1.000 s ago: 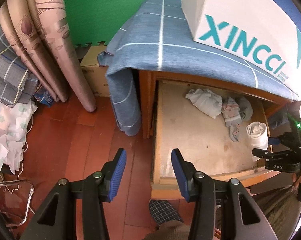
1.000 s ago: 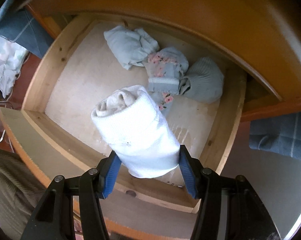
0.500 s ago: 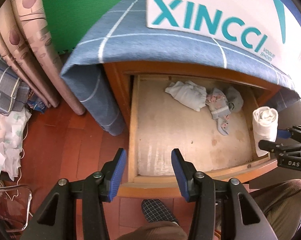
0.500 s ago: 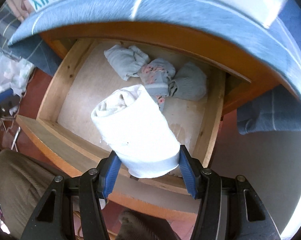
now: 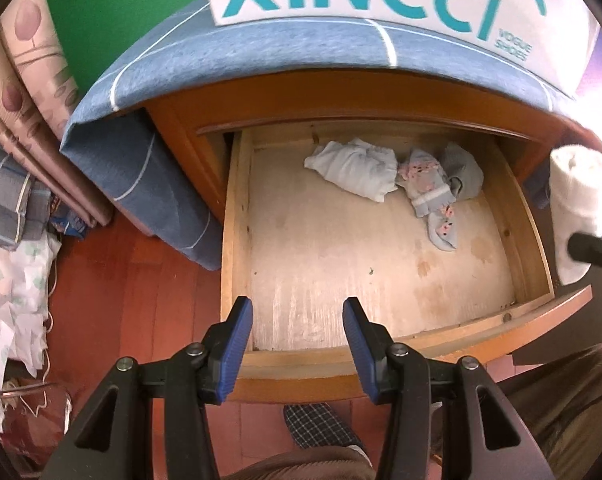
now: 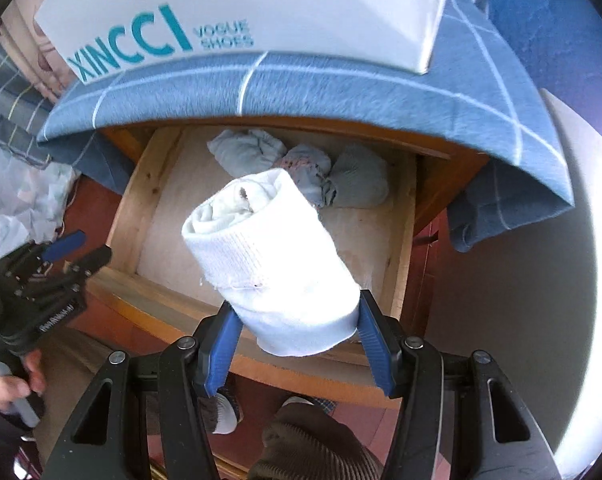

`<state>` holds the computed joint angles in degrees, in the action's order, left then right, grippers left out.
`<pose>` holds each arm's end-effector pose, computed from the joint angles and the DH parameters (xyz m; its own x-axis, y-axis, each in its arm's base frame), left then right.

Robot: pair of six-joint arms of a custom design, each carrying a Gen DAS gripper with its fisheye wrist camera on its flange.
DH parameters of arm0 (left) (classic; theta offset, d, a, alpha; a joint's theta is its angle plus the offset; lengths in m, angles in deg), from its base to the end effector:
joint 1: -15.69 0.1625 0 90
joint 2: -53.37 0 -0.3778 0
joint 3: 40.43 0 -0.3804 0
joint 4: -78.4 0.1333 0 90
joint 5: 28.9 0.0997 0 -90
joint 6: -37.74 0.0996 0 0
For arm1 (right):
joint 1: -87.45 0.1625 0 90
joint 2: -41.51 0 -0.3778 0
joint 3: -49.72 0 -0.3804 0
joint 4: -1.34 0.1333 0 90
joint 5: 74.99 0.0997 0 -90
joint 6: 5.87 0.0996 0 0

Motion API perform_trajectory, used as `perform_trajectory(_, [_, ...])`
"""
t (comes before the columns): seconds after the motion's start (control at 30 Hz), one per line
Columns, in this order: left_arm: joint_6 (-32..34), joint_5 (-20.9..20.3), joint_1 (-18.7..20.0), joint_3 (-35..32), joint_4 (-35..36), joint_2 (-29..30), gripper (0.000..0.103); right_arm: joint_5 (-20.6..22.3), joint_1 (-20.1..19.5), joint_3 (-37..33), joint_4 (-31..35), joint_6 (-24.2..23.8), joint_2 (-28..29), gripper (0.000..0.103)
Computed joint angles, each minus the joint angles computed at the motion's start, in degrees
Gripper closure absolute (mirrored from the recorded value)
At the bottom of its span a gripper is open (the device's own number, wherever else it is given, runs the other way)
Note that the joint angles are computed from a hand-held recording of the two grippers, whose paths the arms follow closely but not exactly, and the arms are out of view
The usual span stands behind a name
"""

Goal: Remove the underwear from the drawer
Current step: 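Lift the white rolled garment with the right gripper out of the drawer, then carry the white rolled garment over the white box and open the right gripper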

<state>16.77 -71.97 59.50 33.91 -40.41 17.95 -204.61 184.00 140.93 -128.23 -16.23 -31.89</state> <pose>-0.3553 -0.6264 0.0580 -0.6093 0.2992 -0.7344 0.5273 0.8445 -0.0935 0.1368 -0.5793 0.3739 -0.7603 -0.0213 0.6493 -0.2467 0.9341 -0.2582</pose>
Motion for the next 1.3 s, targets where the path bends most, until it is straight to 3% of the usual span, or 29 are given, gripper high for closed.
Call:
perform_trajectory(0.37, [-1.12,-0.62,0.45,1.41,-2.58,-1.08,0.055,-0.79,1.99,0.54,-0.92,1.36,-2.11,0.05])
perform_trajectory(0.7, [-1.48,-0.7,0.52,1.88,-3.47,-1.39,0.055,-1.01,6.09,-2.36,-2.95,-0.71,-3.44,0.05])
perform_trajectory(0.93, [-1.39,-1.02,0.57,2.44,-4.6,-1.85,0.055,-1.77,9.79,-11.24,-4.46,-3.35,0.12,0.05])
perform_trajectory(1.3, [-1.52,-1.99,0.94,2.76,-6.07,-2.23,0.055,-4.33,11.68,-32.07,-0.23,-5.02,14.25,0.05])
